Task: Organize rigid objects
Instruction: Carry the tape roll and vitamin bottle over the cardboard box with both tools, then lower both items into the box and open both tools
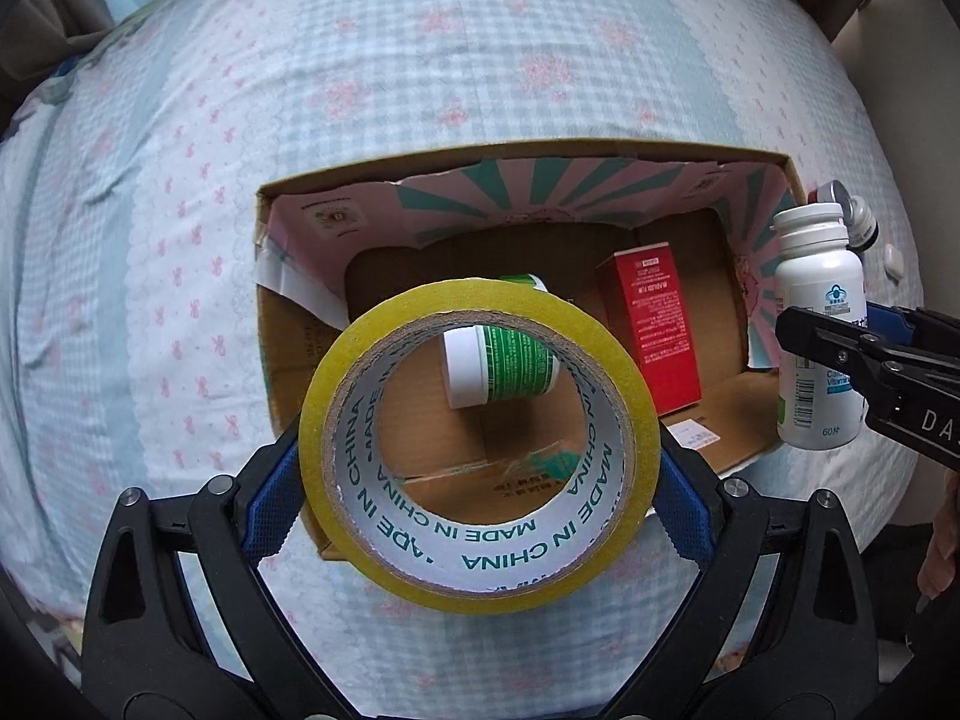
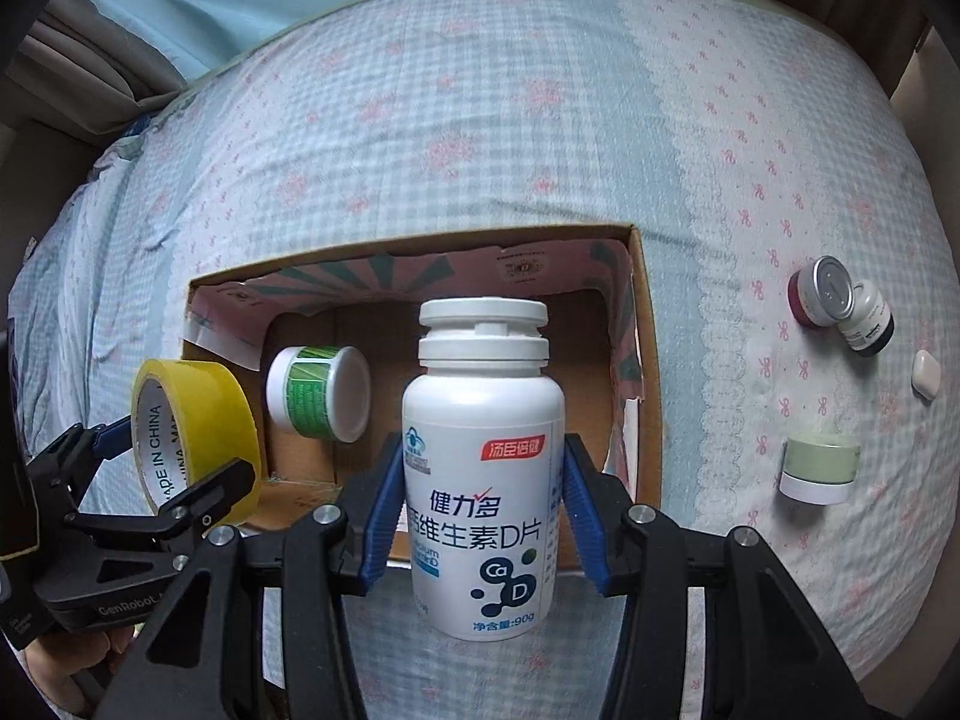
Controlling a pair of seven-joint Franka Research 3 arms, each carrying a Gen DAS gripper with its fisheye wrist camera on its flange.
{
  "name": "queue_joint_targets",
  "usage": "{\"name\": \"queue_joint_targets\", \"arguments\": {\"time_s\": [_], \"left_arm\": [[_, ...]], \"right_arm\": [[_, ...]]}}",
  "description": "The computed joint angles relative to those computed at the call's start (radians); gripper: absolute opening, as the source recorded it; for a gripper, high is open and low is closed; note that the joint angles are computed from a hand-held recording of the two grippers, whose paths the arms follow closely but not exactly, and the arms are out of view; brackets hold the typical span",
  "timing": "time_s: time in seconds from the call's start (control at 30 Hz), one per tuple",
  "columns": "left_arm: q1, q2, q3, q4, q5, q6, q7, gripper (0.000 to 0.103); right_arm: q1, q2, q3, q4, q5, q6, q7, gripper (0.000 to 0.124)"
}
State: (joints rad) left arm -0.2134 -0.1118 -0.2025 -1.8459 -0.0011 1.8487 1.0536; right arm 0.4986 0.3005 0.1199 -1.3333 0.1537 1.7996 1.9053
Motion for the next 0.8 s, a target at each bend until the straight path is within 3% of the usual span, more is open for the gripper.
{"name": "queue_joint_targets", "arguments": {"time_s": [0.23,0.43,0.5,0.53,0.6,0.8], "left_arm": [[-0.007,0.041,-0.008,0.016,0.041,0.002,0.054,0.096],[-0.005,0.036,-0.006,0.004,0.031,0.046,0.091,0.097],[-0.005,0.024,-0.007,-0.012,0.032,0.061,0.086,0.103],[-0.005,0.019,-0.007,-0.018,0.032,0.061,0.08,0.103],[-0.004,0.01,-0.005,-0.026,0.025,0.059,0.069,0.103],[-0.002,-0.01,-0.003,-0.036,0.029,0.05,0.047,0.103]], "right_arm": [[-0.005,0.029,-0.001,-0.036,0.02,0.01,-0.002,0.046],[-0.004,0.093,0.0,0.03,0.023,-0.027,-0.022,0.046],[0.0,0.095,-0.001,0.029,0.022,-0.021,-0.031,0.069],[0.004,0.079,-0.005,0.006,0.014,0.008,-0.031,0.101],[0.006,0.045,-0.007,-0.047,0.009,0.072,-0.035,0.103],[-0.004,0.023,0.0,-0.079,0.028,0.083,-0.026,0.103]]}}
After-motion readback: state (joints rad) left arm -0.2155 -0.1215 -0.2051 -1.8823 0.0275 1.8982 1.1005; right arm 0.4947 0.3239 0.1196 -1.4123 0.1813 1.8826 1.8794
